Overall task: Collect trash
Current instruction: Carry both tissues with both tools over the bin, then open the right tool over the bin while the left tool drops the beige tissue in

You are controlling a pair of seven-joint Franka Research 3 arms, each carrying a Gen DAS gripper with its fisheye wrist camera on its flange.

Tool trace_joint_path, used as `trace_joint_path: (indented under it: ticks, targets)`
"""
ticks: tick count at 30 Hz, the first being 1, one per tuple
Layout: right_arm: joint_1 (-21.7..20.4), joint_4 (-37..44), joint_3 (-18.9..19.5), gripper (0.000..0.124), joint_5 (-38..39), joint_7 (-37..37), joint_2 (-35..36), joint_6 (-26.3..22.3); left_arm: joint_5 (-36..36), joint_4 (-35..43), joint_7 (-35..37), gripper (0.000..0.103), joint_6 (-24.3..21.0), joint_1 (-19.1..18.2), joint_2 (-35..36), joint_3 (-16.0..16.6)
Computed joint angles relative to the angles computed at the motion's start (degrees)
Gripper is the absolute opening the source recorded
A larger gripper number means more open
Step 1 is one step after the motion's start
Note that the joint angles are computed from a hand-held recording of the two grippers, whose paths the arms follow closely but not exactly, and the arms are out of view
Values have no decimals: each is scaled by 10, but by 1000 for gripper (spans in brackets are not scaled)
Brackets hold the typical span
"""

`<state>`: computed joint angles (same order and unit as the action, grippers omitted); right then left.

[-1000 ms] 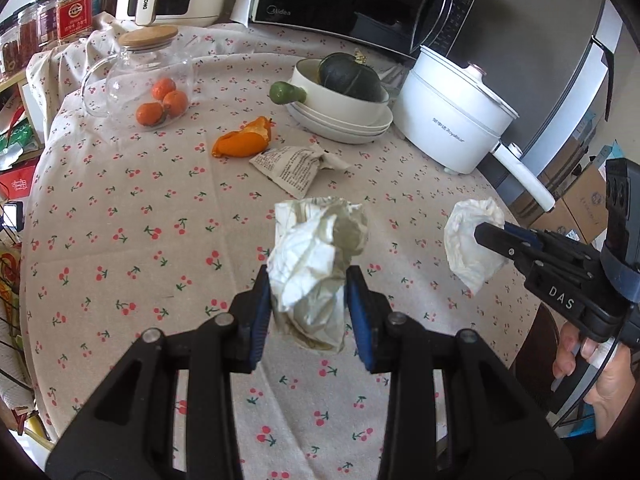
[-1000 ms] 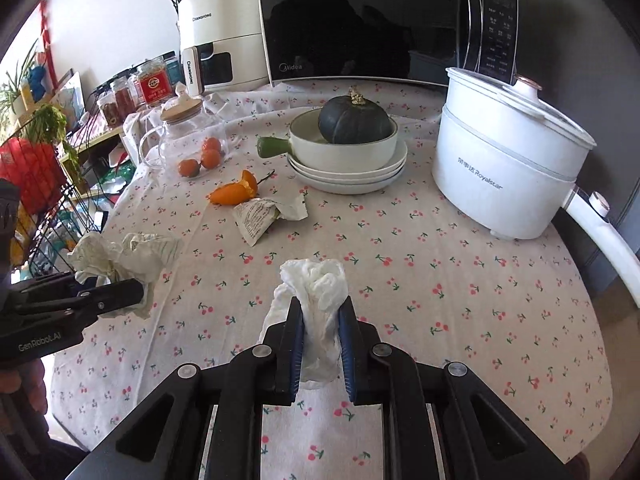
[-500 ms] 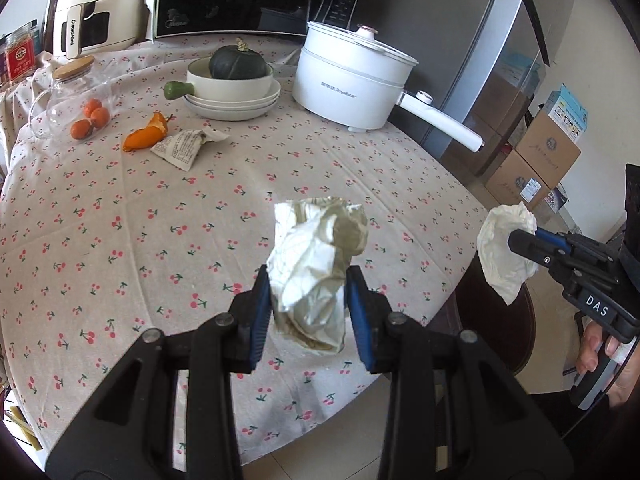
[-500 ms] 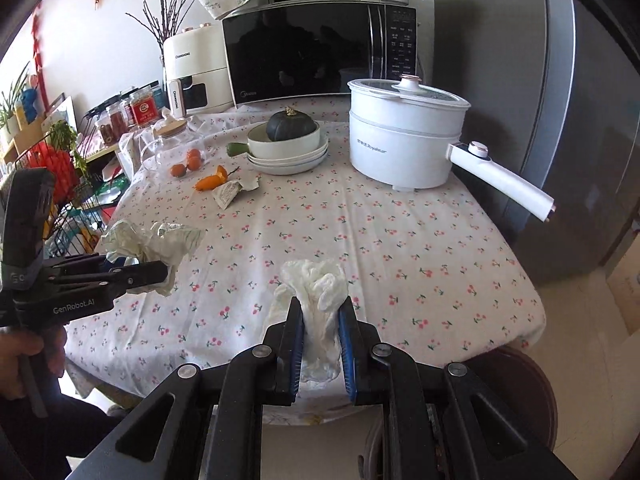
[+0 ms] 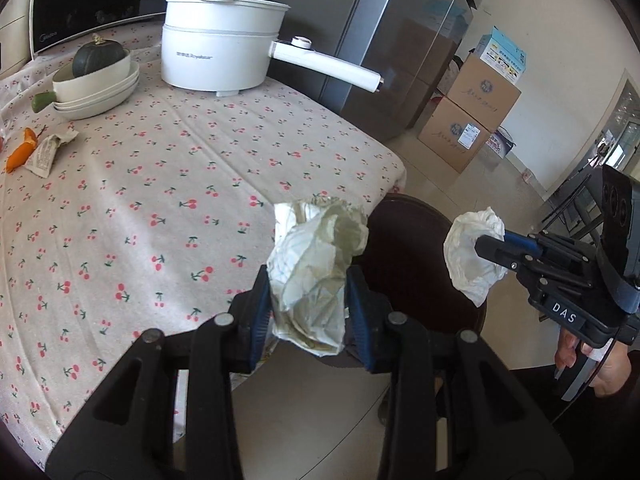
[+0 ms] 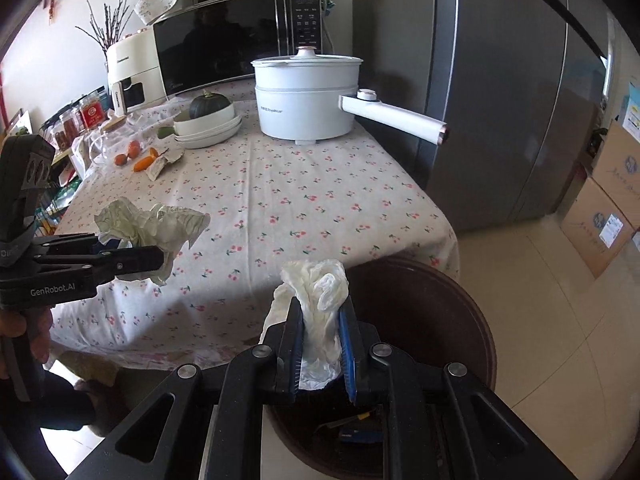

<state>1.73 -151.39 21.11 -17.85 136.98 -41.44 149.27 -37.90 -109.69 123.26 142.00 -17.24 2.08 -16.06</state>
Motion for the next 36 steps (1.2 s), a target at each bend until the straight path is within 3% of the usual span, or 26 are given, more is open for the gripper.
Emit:
trace_joint_path:
  ticks: [5, 12, 14, 15, 16, 18, 29, 36]
  targets:
    - [5, -47, -19, 17, 16, -1, -49, -41, 3, 21, 10, 39, -23, -17, 24, -19]
    - [0, -86, -31, 17, 37, 3, -100, -71, 7, 34, 41, 40, -12, -27, 57, -42]
    - [-1, -91, -32, 17, 40, 3, -107, -76, 3, 34, 51, 45, -6, -27, 62, -46]
    - [-1, -93, -32, 17, 43, 3, -111, -80, 7, 33, 48, 61, -1, -28, 63, -47]
    - [-3, -95, -33, 17, 44, 3, -111, -80, 17, 33, 38, 86, 4, -29, 63, -46]
    - [-5, -95, -33, 17, 46, 3, -112, -82, 44, 28, 13, 102, 19, -33, 60, -45]
    - [-11, -83, -32, 18, 46, 2, -86, -76, 111, -2, -63, 103, 58, -21, 35, -28]
    - [-9, -76, -33, 18, 47, 8, -75, -79, 133, -14, -97, 103, 45, -8, 21, -16]
